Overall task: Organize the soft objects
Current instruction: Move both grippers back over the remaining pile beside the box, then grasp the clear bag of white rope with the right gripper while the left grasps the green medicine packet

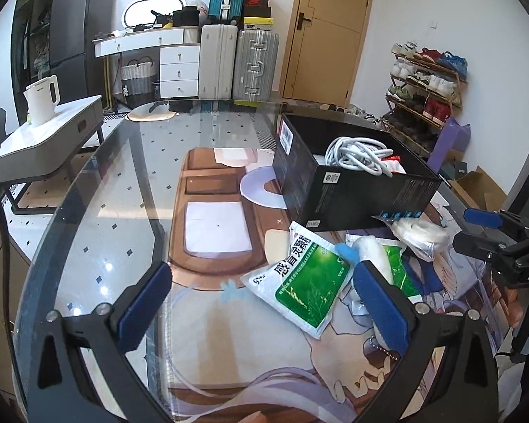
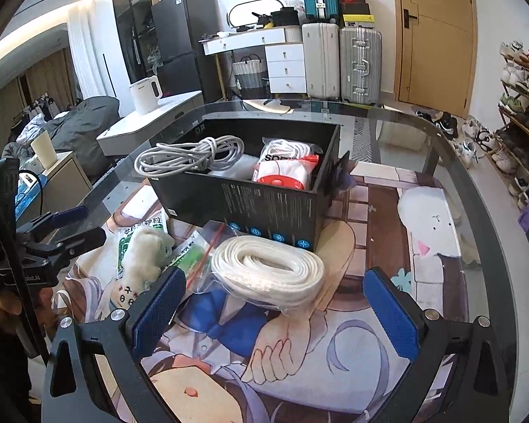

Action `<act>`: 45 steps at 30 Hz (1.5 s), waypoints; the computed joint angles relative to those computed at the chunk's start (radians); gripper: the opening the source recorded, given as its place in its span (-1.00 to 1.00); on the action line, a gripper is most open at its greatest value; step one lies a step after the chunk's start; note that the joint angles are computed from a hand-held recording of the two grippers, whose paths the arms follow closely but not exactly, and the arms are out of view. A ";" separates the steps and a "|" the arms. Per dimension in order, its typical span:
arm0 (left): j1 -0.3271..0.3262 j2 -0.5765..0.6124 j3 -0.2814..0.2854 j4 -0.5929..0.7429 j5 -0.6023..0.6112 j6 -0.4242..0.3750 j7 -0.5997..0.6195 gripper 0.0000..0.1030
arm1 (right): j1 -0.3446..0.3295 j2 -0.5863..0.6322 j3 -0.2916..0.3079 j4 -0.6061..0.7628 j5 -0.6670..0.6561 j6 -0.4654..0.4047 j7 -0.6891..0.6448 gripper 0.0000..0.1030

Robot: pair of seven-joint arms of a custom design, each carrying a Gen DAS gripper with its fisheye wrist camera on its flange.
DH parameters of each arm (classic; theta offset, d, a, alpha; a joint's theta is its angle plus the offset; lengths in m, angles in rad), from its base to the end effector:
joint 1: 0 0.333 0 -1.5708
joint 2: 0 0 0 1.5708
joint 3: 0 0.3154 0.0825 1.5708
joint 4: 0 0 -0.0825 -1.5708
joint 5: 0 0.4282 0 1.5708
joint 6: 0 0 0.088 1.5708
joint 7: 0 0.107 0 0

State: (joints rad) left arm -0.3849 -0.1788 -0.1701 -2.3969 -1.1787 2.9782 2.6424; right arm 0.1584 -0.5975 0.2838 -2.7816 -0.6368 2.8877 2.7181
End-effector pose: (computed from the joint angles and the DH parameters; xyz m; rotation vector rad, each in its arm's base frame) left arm 0.4821 -0.2246 0.4151 -1.3064 2.2869 -1.1475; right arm 0.3691 0.2057 0.4127 -1.6225 1.8443 -0.6660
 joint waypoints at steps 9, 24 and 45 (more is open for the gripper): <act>0.018 0.016 -0.018 -0.004 0.137 -0.007 -0.108 1.00 | 0.032 0.040 -0.045 0.009 0.036 -0.026 -0.067 0.99; 0.054 0.060 -0.030 0.027 0.399 -0.085 -0.286 1.00 | 0.085 0.175 -0.137 0.077 0.129 -0.013 -0.266 0.99; 0.091 0.084 -0.057 0.048 0.624 -0.137 -0.427 1.00 | 0.181 0.256 -0.229 0.104 0.360 0.035 -0.591 0.99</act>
